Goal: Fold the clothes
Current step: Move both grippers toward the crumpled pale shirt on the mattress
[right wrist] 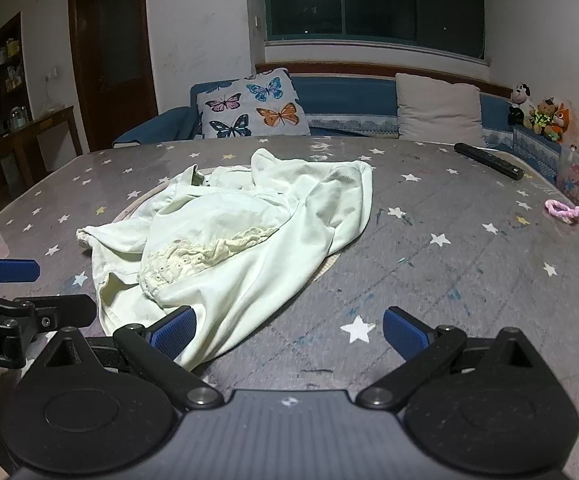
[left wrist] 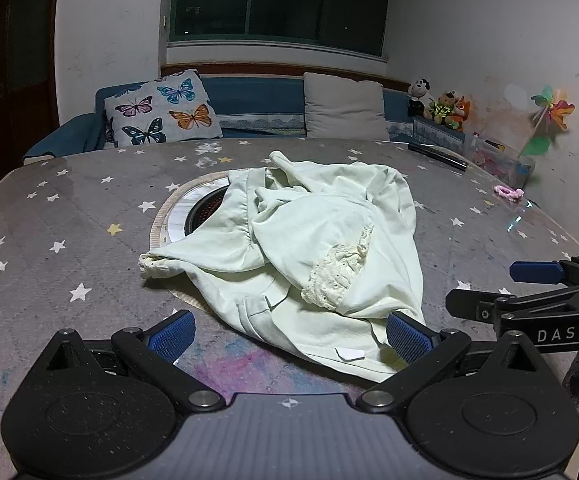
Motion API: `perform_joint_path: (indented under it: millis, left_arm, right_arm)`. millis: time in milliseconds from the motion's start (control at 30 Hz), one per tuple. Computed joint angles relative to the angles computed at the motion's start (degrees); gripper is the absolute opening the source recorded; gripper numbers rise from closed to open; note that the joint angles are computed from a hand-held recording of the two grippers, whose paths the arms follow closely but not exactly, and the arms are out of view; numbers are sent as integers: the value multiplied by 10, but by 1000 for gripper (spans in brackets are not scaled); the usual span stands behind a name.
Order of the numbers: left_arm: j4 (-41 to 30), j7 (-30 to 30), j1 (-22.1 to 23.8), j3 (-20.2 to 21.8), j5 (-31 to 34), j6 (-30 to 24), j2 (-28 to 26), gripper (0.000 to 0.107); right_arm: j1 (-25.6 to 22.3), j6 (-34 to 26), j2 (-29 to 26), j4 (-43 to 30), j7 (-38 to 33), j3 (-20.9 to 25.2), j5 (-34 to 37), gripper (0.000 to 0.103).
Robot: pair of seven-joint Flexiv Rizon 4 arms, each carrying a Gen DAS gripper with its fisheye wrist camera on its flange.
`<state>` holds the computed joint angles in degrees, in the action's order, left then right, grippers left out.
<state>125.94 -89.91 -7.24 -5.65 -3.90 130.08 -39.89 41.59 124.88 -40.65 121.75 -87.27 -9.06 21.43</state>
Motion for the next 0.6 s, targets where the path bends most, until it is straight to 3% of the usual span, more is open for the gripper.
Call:
perform_joint_path:
  millis: [267, 600]
  left_arm:
    - [-3, 3, -23, 9, -27, -1, -5, 103]
    - [-4, 5, -6, 5, -14, -14, -2, 103]
  right_arm:
    - [6, -22, 9, 2, 4, -4, 0, 101]
    - [11, -34, 11, 8, 9, -14, -16, 101]
